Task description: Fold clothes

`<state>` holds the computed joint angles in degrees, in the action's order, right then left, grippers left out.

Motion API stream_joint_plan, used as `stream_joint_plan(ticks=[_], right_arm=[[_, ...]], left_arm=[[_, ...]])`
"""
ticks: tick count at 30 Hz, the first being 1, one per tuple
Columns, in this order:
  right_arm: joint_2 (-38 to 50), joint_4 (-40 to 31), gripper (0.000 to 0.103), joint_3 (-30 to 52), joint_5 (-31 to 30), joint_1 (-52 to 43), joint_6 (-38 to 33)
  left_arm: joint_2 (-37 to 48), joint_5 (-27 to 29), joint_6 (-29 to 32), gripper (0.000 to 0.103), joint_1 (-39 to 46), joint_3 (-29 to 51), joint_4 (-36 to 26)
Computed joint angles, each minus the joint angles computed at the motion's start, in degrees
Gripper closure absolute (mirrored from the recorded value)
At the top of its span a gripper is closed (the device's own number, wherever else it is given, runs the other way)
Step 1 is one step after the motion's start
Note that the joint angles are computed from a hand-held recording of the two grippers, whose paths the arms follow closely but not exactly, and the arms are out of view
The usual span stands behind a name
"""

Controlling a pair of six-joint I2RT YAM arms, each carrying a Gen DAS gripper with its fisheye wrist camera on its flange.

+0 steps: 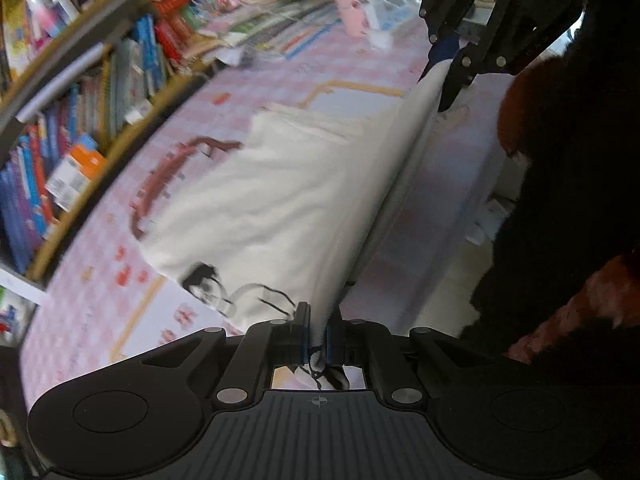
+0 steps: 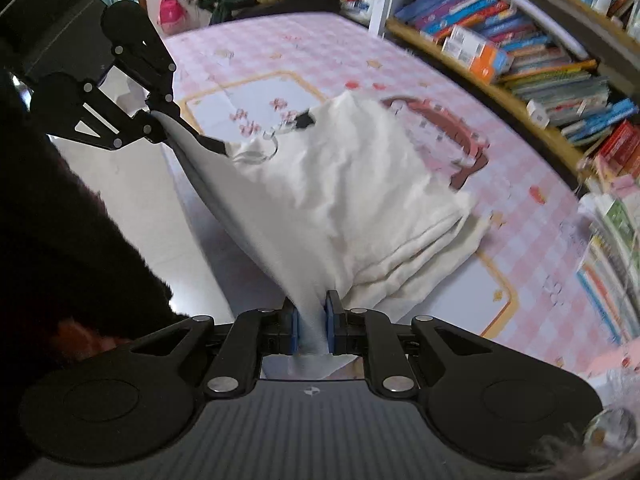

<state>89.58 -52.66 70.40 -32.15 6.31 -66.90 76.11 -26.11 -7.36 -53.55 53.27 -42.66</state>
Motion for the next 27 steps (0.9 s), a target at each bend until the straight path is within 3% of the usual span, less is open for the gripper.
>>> stream_joint_plan(ticks=[4, 13, 21, 27], right_arm=[[3.12, -1.47, 0.091, 6.57, -3.33, -0.67, 0.07], [13.62, -1.53, 0.091, 19.82, -4.62, 0.58, 3.26], [25.66, -5.41, 0.091, 35.90, -1.43, 3.39, 7.08], [38.79, -10.43, 0.091, 53.24, 1.50, 6.21, 9.82]], left_arm=[[-0.29, -2.68, 3.48, 0.097, 3.23, 2.97, 0.75], [1.30, 1.18, 14.08, 0.095, 12.96, 4.11, 8.14], [6.60, 11.56, 23.09, 0.094, 24.55, 5.92, 14.88], [13.33, 20.16, 28.21, 0.093, 32.88, 9.59, 16.29]])
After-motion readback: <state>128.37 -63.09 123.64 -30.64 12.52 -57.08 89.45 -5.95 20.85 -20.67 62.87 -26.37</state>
